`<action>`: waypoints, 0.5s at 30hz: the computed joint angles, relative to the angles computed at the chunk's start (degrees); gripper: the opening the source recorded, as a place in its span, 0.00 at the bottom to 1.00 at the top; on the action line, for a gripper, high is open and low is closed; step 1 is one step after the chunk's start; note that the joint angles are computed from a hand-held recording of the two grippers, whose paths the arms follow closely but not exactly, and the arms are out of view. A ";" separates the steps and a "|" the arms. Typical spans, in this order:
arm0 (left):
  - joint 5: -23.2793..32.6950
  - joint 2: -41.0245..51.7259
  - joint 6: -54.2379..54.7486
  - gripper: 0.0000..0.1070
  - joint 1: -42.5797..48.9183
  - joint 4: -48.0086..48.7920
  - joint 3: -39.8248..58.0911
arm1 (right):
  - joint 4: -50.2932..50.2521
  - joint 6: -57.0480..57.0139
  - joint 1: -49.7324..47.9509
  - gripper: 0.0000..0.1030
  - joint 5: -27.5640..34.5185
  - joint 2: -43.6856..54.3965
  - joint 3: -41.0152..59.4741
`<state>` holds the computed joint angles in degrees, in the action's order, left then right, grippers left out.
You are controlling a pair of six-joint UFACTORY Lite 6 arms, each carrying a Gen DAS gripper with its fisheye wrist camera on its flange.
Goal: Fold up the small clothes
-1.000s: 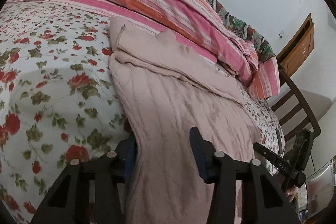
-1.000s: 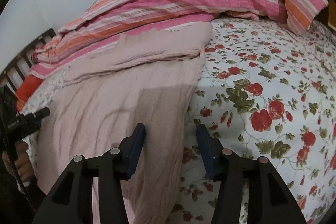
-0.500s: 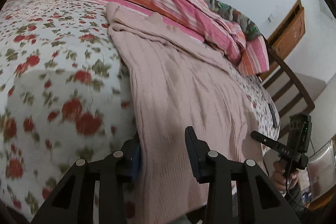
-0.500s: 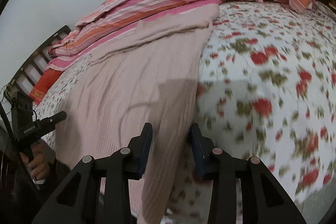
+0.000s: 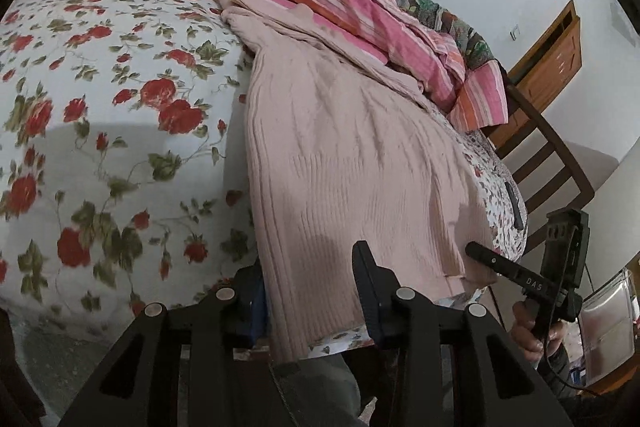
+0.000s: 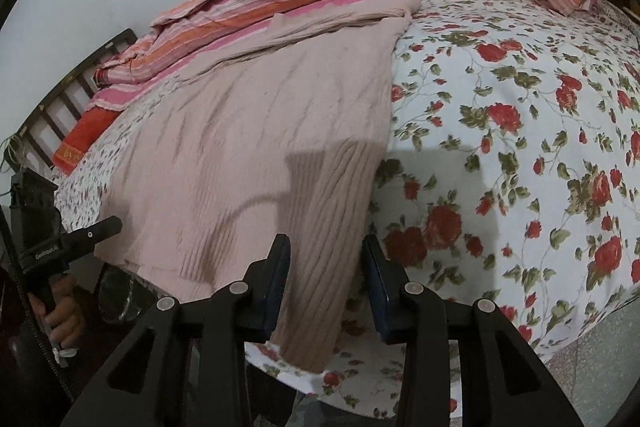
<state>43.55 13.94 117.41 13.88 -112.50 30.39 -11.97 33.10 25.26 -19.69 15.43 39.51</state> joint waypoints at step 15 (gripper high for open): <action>-5.26 -7.06 4.06 0.10 -5.31 -12.18 -3.76 | 7.77 -4.64 -1.16 0.11 -5.47 -5.58 -6.97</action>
<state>38.29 6.88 121.47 8.56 -124.68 26.64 -4.20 28.46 24.10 -25.17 9.85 32.54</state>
